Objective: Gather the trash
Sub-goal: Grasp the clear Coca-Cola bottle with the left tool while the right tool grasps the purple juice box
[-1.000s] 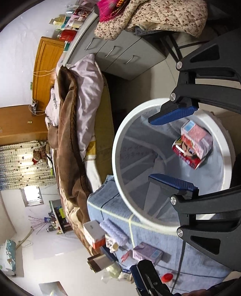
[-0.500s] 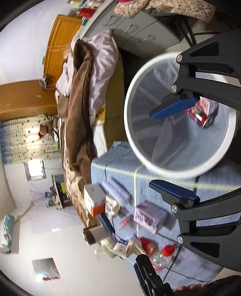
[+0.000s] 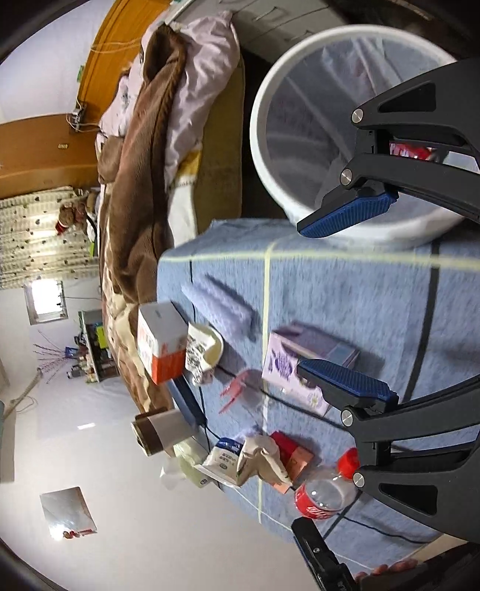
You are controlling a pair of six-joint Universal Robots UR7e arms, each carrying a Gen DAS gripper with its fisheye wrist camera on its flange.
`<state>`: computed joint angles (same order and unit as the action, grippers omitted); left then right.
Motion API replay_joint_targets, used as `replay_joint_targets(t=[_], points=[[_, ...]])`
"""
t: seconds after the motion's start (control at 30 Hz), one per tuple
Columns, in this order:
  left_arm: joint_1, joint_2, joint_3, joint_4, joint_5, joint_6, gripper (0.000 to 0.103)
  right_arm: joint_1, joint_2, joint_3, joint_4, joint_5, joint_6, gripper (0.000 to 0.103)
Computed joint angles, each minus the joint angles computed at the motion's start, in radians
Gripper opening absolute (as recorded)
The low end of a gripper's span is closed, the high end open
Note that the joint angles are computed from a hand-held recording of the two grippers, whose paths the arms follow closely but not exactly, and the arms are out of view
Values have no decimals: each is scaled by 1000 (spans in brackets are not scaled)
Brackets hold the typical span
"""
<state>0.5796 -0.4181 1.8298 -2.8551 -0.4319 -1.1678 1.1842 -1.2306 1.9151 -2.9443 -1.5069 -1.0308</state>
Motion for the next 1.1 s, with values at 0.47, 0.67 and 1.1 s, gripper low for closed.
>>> replay_joint_targets(t=[0.47, 0.67, 1.1], points=[[57, 2, -12, -72, -84, 4, 85, 70, 89, -45, 59, -117, 75, 70], [87, 14, -55, -28, -124, 38, 85, 78, 98, -39, 47, -137, 63, 70], [115, -25, -39, 66, -146, 35, 85, 89, 89, -29, 55, -154, 30, 71]])
